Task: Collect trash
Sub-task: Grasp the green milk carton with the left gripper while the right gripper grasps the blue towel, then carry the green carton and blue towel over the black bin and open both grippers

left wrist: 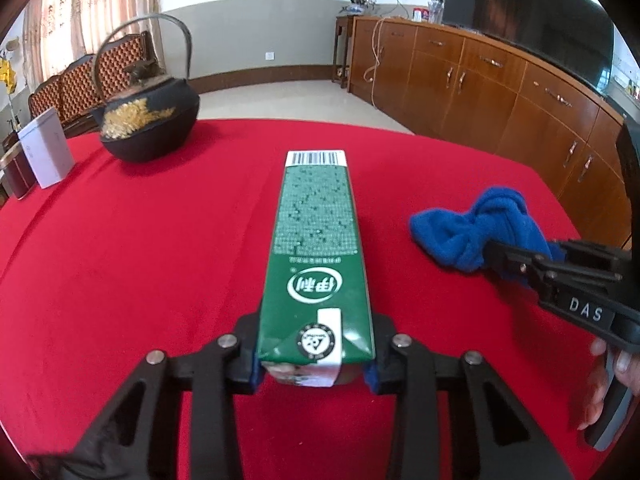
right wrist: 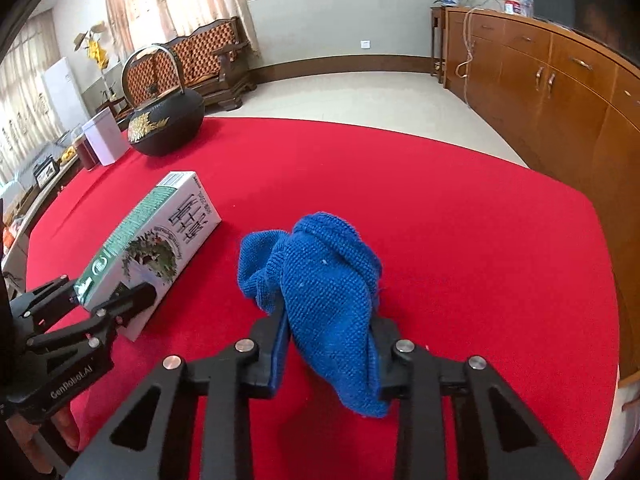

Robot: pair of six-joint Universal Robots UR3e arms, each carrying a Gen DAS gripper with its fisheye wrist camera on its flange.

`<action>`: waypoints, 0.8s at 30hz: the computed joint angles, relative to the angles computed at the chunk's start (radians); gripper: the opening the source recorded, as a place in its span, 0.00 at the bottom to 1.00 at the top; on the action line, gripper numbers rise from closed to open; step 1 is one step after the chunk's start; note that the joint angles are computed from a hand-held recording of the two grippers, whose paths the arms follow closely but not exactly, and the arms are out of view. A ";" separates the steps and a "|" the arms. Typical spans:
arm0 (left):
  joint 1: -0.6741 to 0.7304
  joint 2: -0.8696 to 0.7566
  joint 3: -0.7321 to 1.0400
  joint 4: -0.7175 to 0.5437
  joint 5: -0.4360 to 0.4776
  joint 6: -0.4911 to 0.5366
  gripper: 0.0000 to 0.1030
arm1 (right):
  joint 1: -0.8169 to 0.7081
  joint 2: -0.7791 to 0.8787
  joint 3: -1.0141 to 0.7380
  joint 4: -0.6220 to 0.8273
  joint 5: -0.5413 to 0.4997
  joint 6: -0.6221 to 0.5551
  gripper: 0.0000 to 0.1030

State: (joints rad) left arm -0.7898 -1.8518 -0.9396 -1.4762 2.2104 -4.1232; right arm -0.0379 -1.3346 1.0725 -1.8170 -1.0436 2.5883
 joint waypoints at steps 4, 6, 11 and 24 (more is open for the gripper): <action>-0.012 0.027 -0.035 0.009 0.008 -0.003 0.37 | -0.018 -0.058 0.066 -0.015 0.012 0.008 0.32; -0.025 0.036 -0.041 -0.002 0.022 -0.011 0.37 | -0.034 -0.101 0.107 -0.016 0.013 0.006 0.32; -0.072 0.039 -0.020 -0.056 0.044 -0.046 0.37 | -0.083 -0.218 0.209 0.000 0.035 -0.034 0.31; -0.267 -0.118 0.349 -0.363 0.135 -0.184 0.37 | -0.367 -0.592 0.383 0.273 0.143 -0.264 0.31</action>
State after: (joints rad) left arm -1.0569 -1.9696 -0.5906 -1.8396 2.3458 -4.3070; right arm -0.4047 -1.9271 1.4560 -1.5436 -0.9004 2.3240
